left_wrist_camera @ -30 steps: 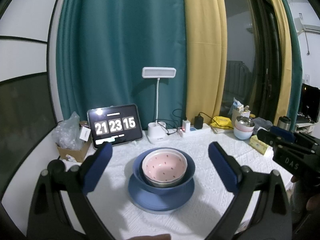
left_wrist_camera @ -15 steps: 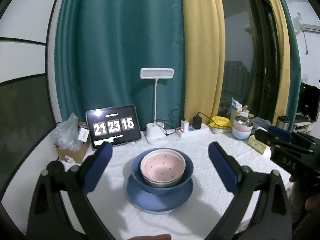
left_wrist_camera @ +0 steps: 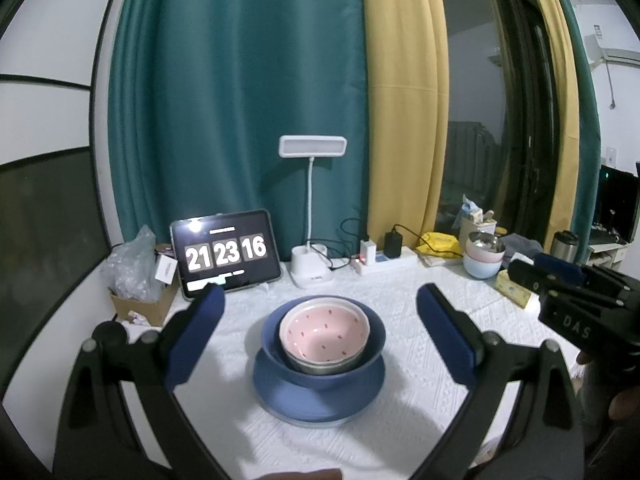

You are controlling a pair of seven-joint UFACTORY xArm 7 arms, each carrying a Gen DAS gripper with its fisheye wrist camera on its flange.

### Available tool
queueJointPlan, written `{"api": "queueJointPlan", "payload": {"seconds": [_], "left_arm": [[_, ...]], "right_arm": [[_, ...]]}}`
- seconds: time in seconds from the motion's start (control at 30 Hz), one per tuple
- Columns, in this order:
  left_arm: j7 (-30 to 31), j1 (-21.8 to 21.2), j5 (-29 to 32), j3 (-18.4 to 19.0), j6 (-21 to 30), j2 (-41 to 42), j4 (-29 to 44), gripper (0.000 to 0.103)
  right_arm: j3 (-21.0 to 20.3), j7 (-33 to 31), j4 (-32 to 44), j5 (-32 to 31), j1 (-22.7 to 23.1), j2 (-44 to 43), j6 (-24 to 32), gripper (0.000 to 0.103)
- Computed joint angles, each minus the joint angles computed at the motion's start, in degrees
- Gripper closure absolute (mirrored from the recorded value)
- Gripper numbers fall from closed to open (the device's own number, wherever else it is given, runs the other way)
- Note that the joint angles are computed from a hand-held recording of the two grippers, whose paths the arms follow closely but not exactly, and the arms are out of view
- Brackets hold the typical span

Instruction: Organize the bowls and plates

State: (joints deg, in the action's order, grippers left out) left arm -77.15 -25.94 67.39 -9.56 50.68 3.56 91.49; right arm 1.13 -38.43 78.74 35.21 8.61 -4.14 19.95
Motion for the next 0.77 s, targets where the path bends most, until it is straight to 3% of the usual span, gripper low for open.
{"api": "queueJointPlan", "payload": {"seconds": [0.77], "left_arm": [[0.4, 0.0, -0.3, 0.0, -0.1, 0.1, 0.3, 0.005]], "right_arm": [[0.0, -0.3, 0.0, 0.3, -0.1, 0.0, 0.3, 0.062]]}}
